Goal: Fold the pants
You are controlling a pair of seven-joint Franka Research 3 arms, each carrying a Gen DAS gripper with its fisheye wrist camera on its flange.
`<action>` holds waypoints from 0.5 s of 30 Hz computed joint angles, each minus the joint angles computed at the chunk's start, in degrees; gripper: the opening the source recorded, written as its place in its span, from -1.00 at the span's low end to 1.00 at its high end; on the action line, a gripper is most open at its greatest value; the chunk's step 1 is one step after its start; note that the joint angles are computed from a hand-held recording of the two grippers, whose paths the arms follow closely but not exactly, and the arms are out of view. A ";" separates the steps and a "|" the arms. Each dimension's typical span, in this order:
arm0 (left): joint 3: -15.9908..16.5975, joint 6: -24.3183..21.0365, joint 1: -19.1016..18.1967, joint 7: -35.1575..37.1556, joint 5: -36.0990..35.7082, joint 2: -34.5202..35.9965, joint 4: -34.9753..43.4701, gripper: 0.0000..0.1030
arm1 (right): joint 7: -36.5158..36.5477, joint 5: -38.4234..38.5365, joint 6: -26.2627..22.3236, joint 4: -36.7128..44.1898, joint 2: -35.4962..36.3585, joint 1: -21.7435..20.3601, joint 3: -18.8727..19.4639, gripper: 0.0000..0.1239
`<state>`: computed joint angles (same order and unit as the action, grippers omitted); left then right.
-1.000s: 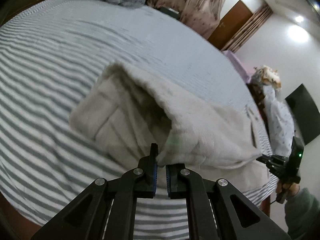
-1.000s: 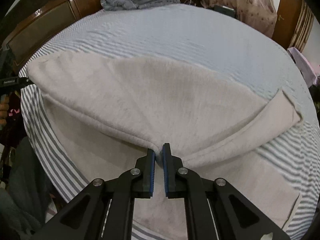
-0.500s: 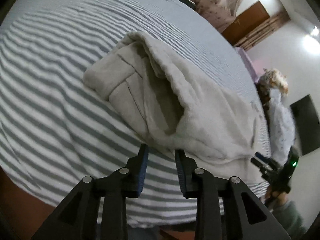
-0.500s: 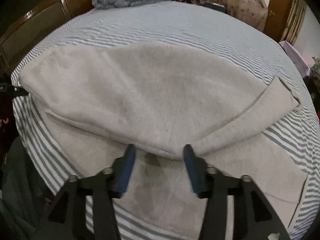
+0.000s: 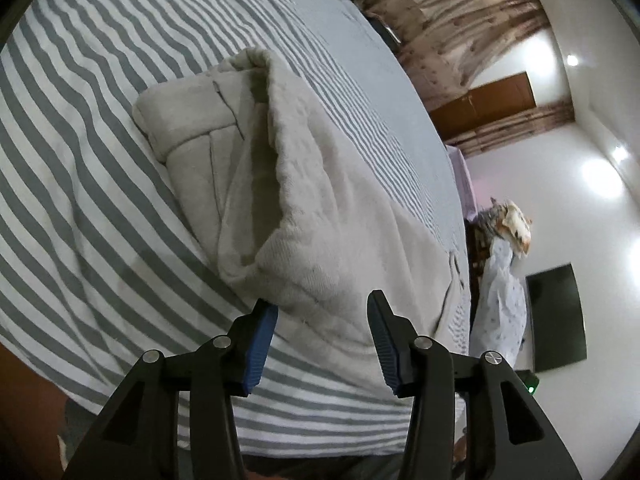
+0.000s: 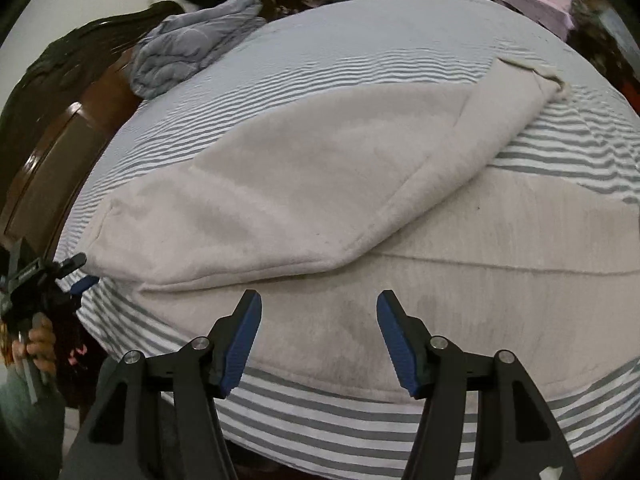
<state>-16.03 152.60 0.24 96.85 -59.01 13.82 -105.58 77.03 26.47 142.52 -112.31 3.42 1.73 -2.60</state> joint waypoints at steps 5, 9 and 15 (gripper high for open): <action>-0.39 1.15 0.00 -3.70 -0.02 2.53 2.09 -0.07 | 10.58 -1.73 0.52 4.54 4.95 0.02 -0.63 -0.07; -0.55 1.71 -0.12 -7.21 3.76 4.25 3.88 -0.07 | 18.70 -3.45 -1.51 10.12 10.03 -0.28 -1.05 -0.10; -1.29 2.38 0.46 -9.74 8.76 5.48 5.55 -0.26 | 21.52 -4.48 -4.74 16.11 15.47 -1.45 -0.44 -0.73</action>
<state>-17.32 154.98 0.70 87.11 -50.24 19.30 -100.03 98.55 21.99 137.79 -96.20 18.89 0.29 -3.05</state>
